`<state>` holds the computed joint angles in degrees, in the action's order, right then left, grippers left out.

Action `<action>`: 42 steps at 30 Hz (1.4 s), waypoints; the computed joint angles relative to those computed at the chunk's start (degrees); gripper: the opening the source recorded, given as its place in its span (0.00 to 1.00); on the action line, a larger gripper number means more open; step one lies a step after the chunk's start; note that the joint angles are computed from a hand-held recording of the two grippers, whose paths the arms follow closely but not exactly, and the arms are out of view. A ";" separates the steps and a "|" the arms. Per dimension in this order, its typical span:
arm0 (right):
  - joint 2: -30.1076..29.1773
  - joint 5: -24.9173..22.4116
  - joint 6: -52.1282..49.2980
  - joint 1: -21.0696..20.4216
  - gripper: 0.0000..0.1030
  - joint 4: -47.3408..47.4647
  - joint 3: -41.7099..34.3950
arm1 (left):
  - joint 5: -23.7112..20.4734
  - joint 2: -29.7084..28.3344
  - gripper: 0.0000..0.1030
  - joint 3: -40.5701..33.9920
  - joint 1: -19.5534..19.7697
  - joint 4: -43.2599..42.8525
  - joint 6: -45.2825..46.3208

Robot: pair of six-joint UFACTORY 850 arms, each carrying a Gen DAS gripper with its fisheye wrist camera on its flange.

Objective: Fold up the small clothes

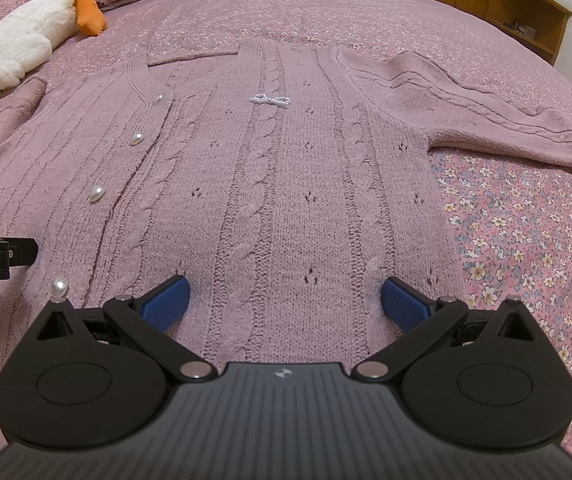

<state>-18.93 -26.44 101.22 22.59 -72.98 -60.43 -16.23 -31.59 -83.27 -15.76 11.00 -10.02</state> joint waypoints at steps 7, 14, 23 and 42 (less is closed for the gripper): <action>-0.15 0.57 -2.50 -0.44 1.00 2.26 -0.54 | -0.21 -0.38 1.00 -0.60 0.12 -0.43 0.32; 0.60 2.53 -1.16 -1.03 1.00 0.87 0.34 | -0.92 -0.64 1.00 -1.12 0.17 -1.17 1.66; 5.86 14.46 13.59 -7.22 1.00 -11.56 4.88 | -1.29 -0.44 1.00 -1.30 0.35 -3.35 3.23; 4.22 12.44 50.41 -26.28 1.00 -41.10 4.41 | -3.52 -0.83 1.00 -3.42 -0.35 6.63 -7.31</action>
